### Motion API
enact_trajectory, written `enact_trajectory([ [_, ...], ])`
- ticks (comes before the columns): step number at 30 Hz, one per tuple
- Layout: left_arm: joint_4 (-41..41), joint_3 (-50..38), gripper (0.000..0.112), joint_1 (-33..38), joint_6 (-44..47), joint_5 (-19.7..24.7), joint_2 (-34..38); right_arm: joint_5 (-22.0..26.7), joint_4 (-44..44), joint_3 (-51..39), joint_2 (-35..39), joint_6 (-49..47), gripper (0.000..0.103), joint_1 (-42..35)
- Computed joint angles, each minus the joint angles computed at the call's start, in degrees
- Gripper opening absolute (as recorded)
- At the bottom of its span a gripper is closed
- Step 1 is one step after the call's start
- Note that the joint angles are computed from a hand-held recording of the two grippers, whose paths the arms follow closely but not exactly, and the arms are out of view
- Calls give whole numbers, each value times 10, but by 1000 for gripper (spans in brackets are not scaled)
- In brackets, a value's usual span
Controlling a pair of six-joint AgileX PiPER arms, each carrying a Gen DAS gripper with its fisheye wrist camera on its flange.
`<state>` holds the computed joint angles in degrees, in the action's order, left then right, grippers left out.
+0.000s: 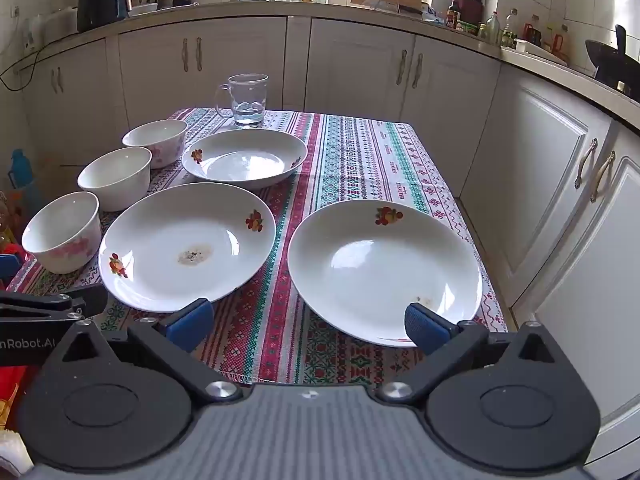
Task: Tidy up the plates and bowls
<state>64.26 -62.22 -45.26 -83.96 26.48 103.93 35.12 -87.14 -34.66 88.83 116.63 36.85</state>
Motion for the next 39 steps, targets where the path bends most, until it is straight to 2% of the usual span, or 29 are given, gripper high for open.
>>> enact_trajectory([
  [3, -23, -10, 102, 0, 23, 3, 5, 3, 1, 0, 3, -2, 103, 0],
  [4, -17, -3, 102, 11, 14, -10, 0, 3, 0, 0, 3, -2, 103, -1],
  [6, 21, 6, 102, 4, -28, -5, 0, 3, 1, 0, 3, -1, 103, 0],
  [13, 27, 10, 102, -2, -37, 0, -3, 19, 32, -13, 3, -29, 103, 16],
  [39, 23, 9, 102, 3, -32, -4, -2, 21, 11, -5, 1, -13, 103, 18],
])
